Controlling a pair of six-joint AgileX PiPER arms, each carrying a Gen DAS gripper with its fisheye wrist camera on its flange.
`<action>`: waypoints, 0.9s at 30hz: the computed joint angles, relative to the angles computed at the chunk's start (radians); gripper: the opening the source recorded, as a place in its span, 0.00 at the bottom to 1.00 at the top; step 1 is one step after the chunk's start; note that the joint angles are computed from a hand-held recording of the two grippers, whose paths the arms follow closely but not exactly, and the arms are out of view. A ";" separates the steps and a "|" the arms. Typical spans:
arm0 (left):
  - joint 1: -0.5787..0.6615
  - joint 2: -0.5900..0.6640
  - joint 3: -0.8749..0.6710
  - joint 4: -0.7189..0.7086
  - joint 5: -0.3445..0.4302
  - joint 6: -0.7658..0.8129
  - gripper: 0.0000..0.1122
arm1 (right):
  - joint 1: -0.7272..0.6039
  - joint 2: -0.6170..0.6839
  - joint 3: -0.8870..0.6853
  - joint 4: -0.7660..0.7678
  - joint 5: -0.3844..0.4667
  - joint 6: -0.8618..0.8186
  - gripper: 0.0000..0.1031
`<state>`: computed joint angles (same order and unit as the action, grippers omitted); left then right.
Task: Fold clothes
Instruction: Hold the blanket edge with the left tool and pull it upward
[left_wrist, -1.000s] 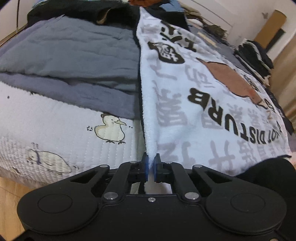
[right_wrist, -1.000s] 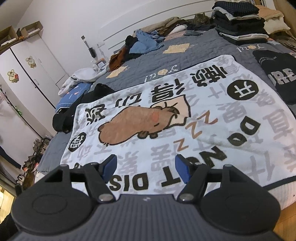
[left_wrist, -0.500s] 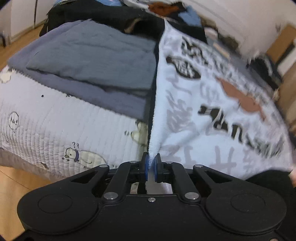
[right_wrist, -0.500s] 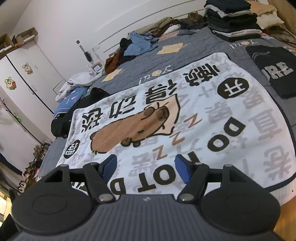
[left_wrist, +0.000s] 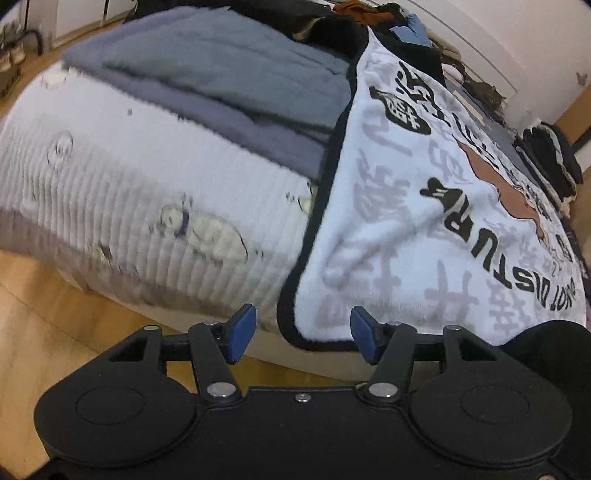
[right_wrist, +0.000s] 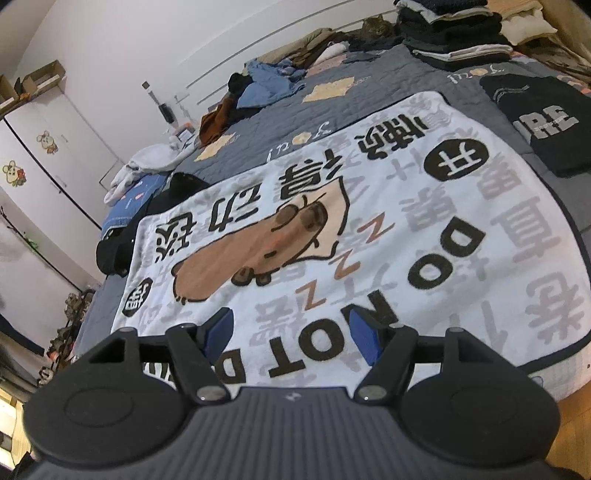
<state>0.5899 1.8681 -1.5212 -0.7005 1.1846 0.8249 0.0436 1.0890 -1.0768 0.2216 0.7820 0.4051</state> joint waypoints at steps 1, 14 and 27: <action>0.002 -0.004 0.016 -0.010 -0.004 0.007 0.50 | 0.003 0.002 0.001 0.001 -0.001 0.000 0.67; 0.010 0.023 0.070 -0.067 -0.034 -0.055 0.50 | 0.034 -0.037 0.030 -0.006 -0.011 0.040 0.67; 0.075 -0.021 0.169 -0.333 -0.023 0.093 0.07 | 0.075 -0.047 0.054 -0.036 -0.032 0.090 0.67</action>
<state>0.6652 1.8467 -1.3525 -1.0337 1.1620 0.9177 0.1184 1.0418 -1.0232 0.1855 0.7504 0.4951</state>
